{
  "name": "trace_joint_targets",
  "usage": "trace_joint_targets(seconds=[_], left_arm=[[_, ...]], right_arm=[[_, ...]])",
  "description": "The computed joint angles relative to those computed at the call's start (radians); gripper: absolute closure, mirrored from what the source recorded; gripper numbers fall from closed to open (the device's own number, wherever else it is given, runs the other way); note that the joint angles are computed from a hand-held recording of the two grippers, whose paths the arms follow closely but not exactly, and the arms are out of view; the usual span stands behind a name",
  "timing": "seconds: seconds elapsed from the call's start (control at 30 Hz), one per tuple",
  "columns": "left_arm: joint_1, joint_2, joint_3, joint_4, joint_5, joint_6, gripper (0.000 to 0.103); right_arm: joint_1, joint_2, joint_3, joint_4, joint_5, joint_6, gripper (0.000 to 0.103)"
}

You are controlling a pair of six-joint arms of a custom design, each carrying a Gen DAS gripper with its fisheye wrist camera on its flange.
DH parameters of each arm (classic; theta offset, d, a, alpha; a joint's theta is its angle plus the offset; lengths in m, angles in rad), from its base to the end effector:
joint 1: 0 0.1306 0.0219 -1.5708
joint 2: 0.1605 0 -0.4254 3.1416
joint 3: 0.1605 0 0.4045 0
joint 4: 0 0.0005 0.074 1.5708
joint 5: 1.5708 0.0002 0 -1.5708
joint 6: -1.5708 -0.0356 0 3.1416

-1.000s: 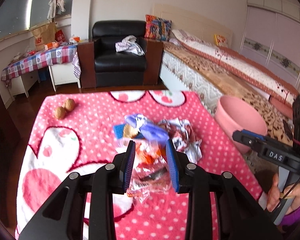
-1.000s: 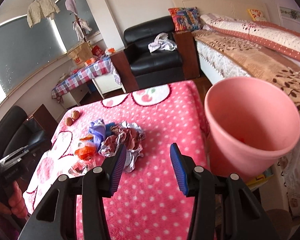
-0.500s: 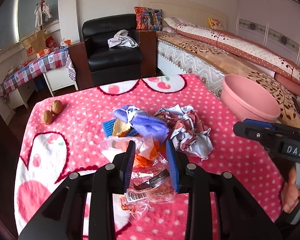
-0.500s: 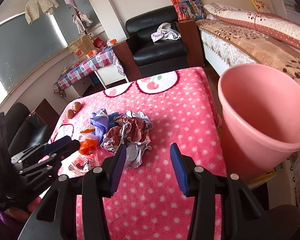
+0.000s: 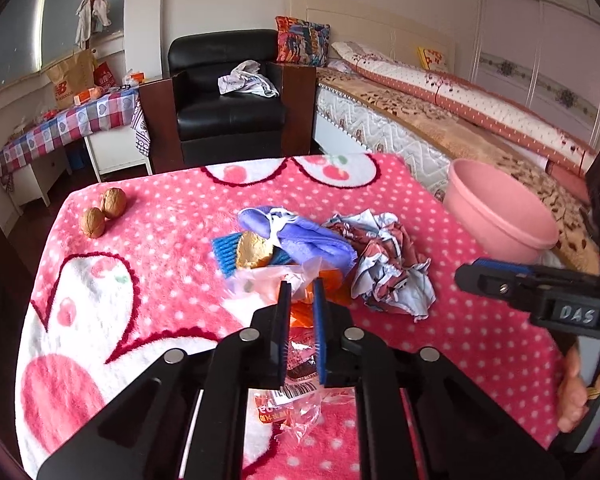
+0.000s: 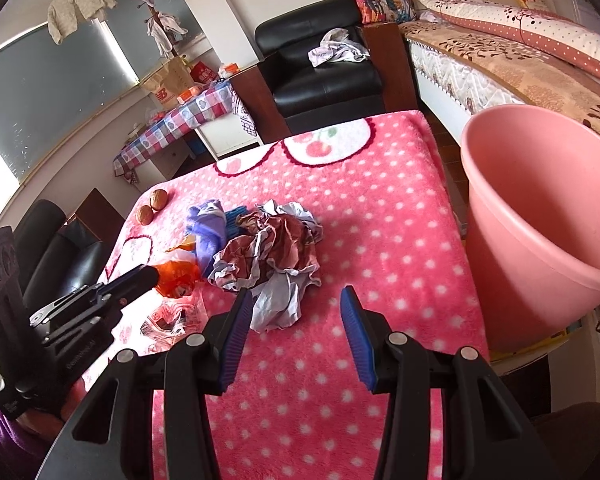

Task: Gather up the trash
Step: 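Grasp the orange plastic bag with the left tool while the right tool grasps crumpled red paper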

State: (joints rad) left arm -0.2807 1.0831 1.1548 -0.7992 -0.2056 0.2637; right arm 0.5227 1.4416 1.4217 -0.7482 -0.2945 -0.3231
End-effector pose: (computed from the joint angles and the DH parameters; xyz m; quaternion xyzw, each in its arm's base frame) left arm 0.3572 -0.0959 0.4899 -0.0343 0.9079 -0.0193 0.4173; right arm 0.4433 0.2667 0.4725 -0.1477 0.9003 0.2817 0.2970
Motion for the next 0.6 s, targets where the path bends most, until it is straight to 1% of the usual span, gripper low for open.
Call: trace_joint_targets(seconds=[0.1, 0.37, 0.6], left_arm=[[0.014, -0.02, -0.001, 0.005, 0.019, 0.016, 0.098], [0.027, -0.062, -0.001, 0.013, 0.022, 0.033, 0.098], [0.041, -0.081, 0.001, 0.017, 0.028, 0.04, 0.098]], right_arm=[[-0.001, 0.01, 0.006, -0.004, -0.009, -0.013, 0.058], [0.001, 0.062, 0.062, -0.013, -0.005, -0.021, 0.058], [0.015, 0.145, 0.142, -0.067, 0.0, -0.003, 0.058]])
